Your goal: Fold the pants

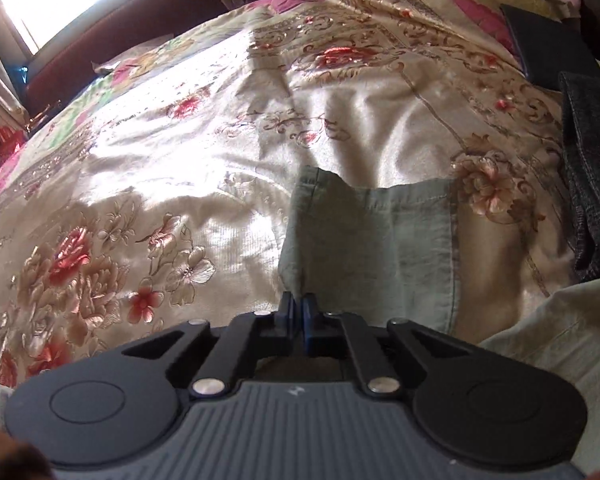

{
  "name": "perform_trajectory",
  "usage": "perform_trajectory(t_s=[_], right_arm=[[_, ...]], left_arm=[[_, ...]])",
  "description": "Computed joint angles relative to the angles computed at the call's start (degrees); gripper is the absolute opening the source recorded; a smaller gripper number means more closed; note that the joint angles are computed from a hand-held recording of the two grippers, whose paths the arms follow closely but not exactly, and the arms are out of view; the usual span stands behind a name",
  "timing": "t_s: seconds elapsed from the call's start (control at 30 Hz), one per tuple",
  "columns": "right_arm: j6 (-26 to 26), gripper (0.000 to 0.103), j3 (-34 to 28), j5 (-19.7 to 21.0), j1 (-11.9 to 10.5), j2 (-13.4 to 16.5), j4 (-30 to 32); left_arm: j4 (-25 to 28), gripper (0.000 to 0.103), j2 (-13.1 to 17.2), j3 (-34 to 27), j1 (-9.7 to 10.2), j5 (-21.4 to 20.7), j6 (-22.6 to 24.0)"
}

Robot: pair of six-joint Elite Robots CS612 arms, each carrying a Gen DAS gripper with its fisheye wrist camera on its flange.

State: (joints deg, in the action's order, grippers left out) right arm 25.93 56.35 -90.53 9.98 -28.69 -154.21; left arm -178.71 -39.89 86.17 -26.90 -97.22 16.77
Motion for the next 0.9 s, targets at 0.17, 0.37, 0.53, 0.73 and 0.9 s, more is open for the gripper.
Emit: perform_trajectory(t_s=[0.17, 0.37, 0.53, 0.73, 0.9], right_arm=[[4.7, 0.004, 8.6, 4.0, -1.7, -4.5, -11.2], [9.0, 0.005, 17.0, 7.7, -3.2, -8.7, -23.4], [11.2, 0.005, 20.5, 8.8, -4.1, -10.0, -25.6], [14.2, 0.005, 13.0, 13.3, -5.4, -6.4, -20.9], [9.7, 0.005, 14.8, 13.1, -4.4, -8.2, -37.3]], left_arm=[[-1.0, 0.061, 0.1, -0.4, -0.47, 1.0, 0.2], [-4.7, 0.069, 1.9, -2.0, -2.87, 6.6, 5.1], [4.4, 0.019, 2.9, -6.6, -2.49, 4.1, 0.1], [6.3, 0.019, 3.2, -10.8, -1.78, 6.7, -1.0], [-5.4, 0.019, 1.5, -9.2, -1.62, 10.1, 0.3]])
